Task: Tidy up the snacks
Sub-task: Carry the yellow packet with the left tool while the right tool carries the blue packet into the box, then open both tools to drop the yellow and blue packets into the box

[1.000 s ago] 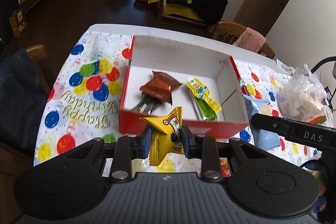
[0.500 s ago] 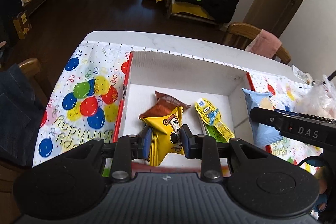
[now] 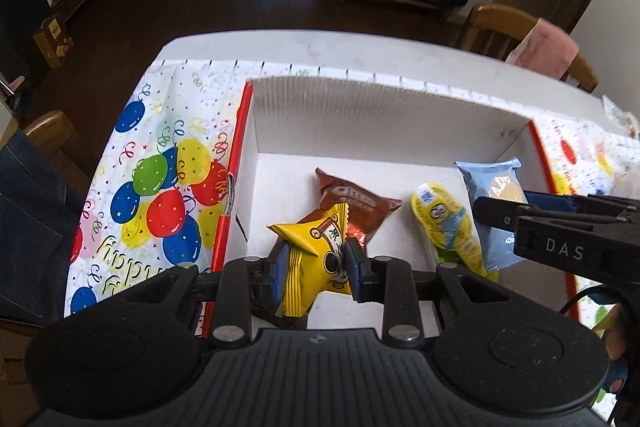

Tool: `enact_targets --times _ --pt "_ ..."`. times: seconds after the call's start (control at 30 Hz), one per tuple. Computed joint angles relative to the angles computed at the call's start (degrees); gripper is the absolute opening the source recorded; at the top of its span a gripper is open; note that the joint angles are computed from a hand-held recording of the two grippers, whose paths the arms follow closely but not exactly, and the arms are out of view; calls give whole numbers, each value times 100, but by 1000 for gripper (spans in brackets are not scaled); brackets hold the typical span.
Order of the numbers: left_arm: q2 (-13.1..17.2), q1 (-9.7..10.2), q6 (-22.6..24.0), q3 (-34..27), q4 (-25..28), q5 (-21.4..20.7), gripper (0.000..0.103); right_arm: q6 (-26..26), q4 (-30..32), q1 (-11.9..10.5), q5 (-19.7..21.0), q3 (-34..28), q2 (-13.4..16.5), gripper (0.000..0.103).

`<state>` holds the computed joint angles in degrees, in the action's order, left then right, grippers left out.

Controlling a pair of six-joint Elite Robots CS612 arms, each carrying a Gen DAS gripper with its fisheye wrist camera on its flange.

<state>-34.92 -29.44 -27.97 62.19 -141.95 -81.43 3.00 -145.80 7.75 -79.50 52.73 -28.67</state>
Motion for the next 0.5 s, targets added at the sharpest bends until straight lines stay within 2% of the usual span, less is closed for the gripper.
enact_targets --times 0.3,0.5 --pt "257 6 89 -412 667 21 29 -215 619 47 -124 -617 380 45" --pt "351 15 121 -562 884 12 29 -221 754 35 -83 -679 441 45"
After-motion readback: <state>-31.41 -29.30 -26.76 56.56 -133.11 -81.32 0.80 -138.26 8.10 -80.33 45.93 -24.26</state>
